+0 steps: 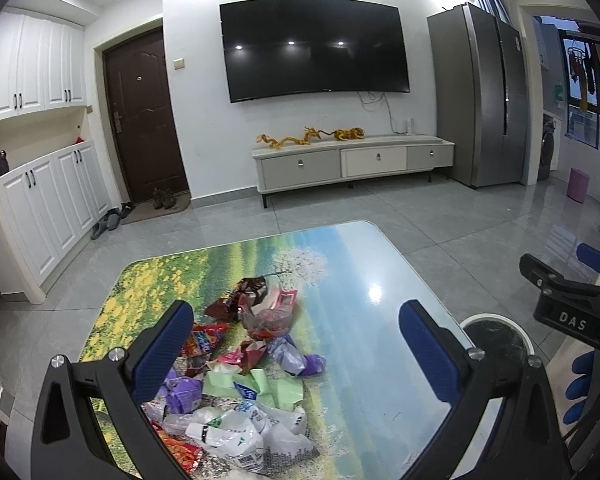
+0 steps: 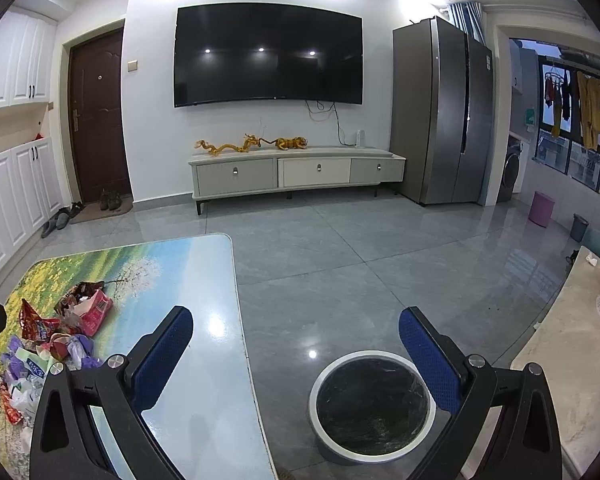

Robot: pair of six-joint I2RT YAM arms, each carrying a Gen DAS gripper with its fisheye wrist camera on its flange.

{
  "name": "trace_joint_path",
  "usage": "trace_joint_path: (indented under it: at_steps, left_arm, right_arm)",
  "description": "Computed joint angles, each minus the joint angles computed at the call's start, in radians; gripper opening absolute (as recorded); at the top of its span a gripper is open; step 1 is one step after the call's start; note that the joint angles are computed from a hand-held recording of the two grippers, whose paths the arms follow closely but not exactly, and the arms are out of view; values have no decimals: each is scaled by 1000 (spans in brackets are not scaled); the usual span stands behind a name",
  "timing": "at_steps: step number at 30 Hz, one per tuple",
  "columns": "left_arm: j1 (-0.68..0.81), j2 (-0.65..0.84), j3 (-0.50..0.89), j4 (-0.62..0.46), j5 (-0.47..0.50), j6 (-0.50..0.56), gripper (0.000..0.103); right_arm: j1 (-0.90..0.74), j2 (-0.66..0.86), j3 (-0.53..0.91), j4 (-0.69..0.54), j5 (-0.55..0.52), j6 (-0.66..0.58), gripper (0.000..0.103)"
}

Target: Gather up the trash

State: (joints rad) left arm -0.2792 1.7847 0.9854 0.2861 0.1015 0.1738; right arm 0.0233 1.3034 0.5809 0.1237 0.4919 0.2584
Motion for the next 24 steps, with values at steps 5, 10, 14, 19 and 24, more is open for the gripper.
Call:
trace_joint_path:
  at_steps: [5,10,14,19,24]
  left_arm:
    - [4,35,29,-16,35,-1,103]
    - [53,74,63,-34,74,-1,103]
    - [132,107,80,-45,107,2,103]
    - [267,171,114,-83,132,44,103]
    - [392,267,176,-144,128,104,103]
  right_arm:
    - [-29,31,16,-1,-17,7,103]
    - [-49,36,23,11,-54,9,103]
    - [-43,53,46,9,-114,-12,103]
    - [-6,100,86,1,-217,-38,103]
    - [31,171,139,-32,-401,-54,97]
